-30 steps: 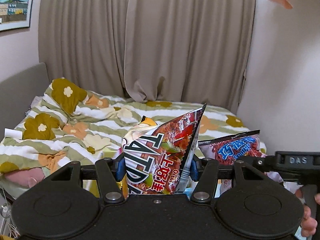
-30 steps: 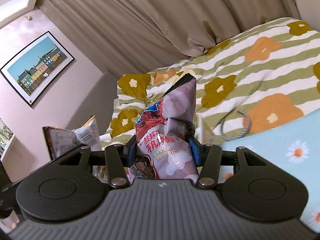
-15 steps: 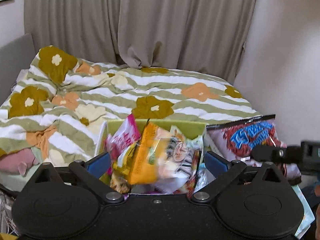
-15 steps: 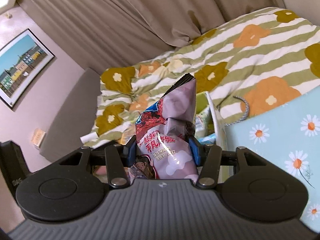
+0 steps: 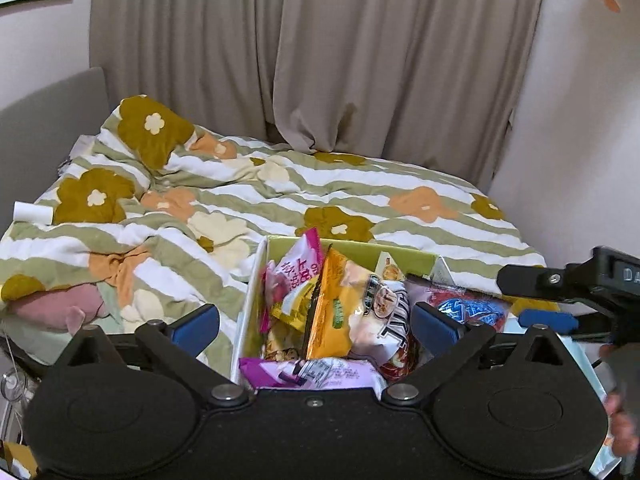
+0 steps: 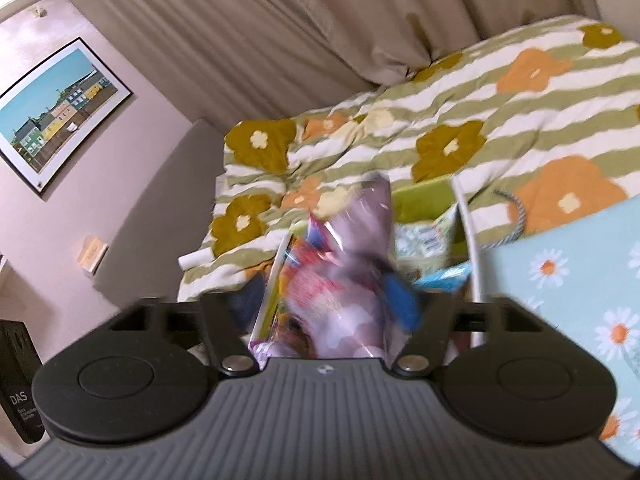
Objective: Organize snacks
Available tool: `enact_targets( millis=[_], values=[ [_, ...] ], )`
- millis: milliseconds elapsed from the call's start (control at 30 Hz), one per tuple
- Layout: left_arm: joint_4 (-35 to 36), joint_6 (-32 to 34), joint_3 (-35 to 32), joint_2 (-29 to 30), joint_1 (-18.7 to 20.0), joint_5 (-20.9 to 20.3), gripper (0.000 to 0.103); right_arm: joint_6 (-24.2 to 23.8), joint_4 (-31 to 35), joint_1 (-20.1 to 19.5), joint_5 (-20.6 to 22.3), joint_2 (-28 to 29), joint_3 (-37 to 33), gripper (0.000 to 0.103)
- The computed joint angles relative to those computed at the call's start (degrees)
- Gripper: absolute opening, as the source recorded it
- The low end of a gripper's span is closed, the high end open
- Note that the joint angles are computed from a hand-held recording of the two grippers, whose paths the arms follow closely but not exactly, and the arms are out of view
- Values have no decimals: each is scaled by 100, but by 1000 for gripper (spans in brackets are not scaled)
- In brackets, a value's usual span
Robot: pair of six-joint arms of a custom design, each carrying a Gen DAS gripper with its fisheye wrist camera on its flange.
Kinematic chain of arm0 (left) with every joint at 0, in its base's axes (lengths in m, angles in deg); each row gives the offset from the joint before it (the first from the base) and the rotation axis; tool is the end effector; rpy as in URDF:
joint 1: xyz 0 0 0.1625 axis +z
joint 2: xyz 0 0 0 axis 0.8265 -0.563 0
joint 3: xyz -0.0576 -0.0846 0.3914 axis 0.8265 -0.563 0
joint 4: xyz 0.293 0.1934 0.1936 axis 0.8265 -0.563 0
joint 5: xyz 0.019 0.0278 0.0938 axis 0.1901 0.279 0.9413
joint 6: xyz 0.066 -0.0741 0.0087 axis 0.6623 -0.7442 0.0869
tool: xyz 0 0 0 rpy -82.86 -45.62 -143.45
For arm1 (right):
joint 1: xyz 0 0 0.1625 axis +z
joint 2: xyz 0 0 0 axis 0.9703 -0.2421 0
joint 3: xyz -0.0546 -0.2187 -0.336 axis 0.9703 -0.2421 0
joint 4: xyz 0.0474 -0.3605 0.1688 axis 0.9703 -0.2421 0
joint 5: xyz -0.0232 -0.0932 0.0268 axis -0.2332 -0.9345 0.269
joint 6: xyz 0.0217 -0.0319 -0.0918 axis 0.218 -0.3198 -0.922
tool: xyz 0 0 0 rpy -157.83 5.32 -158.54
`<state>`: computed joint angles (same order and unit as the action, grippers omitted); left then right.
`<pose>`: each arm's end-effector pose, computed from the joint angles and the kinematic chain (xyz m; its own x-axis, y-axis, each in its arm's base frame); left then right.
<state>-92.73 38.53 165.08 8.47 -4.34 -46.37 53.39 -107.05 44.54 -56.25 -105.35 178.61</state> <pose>-0.2532 -0.6077 0.3504 -0.7011 0.4978 -0.5106 0.7044 0.5948 -0.3872 0.3889 -0.5215 0.2192 -0.9681 0.2252 0.1099 0.0223 0.5140 -0.8575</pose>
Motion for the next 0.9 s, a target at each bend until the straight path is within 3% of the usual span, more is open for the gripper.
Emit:
enact_targets(
  millis=[200, 467, 800, 900],
  values=[
    [162, -20, 69, -62, 62, 9, 103, 178, -113, -2, -100, 99, 101, 103],
    [57, -84, 266, -239, 36, -23, 103, 47, -330, 122, -228, 102, 155, 103],
    [-484, -168, 948, -723, -428, 447, 103, -364, -790, 388, -332, -171, 475, 103],
    [-625, -226, 1234, -933, -655, 646, 103, -408, -712, 584, -666, -329, 644, 103]
  ],
)
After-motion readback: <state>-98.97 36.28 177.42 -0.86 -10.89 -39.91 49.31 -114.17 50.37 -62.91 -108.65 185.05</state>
